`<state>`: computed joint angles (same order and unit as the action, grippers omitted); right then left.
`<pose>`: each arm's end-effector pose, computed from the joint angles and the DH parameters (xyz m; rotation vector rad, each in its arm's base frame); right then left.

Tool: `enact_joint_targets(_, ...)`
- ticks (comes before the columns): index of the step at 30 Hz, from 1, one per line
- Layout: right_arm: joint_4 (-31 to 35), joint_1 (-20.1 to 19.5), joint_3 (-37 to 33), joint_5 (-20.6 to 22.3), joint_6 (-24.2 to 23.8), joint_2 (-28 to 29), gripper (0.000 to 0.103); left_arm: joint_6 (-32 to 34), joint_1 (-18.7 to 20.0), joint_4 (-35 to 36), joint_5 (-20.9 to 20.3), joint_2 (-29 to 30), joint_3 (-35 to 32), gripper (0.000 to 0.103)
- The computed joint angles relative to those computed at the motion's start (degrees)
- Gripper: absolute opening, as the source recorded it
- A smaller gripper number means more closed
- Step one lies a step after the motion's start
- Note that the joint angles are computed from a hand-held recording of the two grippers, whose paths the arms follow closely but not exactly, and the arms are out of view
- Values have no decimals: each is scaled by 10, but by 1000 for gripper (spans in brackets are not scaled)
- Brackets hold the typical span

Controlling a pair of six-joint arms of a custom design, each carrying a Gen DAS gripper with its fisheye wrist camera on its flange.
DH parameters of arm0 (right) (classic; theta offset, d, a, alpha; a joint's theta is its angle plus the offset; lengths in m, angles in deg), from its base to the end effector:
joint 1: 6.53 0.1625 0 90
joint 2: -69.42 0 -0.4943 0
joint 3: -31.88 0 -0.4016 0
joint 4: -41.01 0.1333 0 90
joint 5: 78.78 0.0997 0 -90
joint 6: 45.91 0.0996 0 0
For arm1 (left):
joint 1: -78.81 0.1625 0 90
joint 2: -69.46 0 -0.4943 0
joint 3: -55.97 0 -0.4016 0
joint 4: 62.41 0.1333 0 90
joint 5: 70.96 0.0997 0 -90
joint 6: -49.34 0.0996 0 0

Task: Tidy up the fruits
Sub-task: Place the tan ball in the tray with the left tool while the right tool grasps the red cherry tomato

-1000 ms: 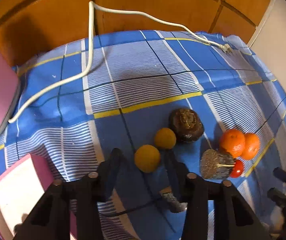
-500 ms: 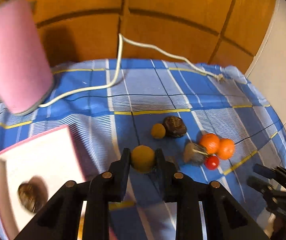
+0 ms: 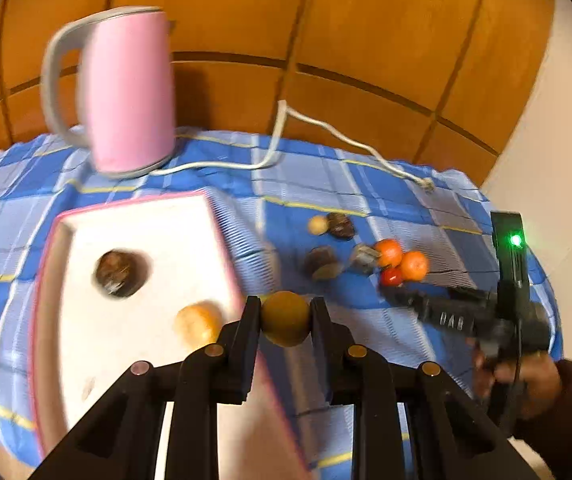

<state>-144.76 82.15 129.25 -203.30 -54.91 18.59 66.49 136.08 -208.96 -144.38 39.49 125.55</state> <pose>0.0603 -0.7173 0.2761 -0.1726 -2.3163 0.9850 -0.3294 -0.8116 0.0911 1.1487 2.6172 -0.4780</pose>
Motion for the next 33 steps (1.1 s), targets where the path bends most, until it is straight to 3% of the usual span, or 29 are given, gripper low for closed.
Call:
enact_joint_targets(4, 20, -8, -19, 4, 21, 8, 38, -23, 12, -12, 27, -19, 23, 25)
enact_joint_targets(13, 6, -7, -36, -15, 0, 22, 26, -101, 38, -4, 114, -21, 9, 25)
enact_joint_targets(22, -3, -3, -33, -22, -28, 24, 25, -62, 36, -28, 188, 24, -60, 26)
enact_joint_targets(24, -6, -3, -31, -20, -31, 23, 25, -62, 35, -25, 202, 28, -65, 34)
enact_joint_targets(26, -2, -4, -29, -20, -27, 21, 25, -63, 33, -55, 210, 19, -44, 55)
enact_joint_targets(29, -5, -3, -25, -23, -31, 19, 25, -57, 29, -96, 213, 3, -8, 59)
enact_joint_targets(33, -12, -2, -21, -23, -31, 16, 25, -50, 24, -100, 199, -17, 33, 59)
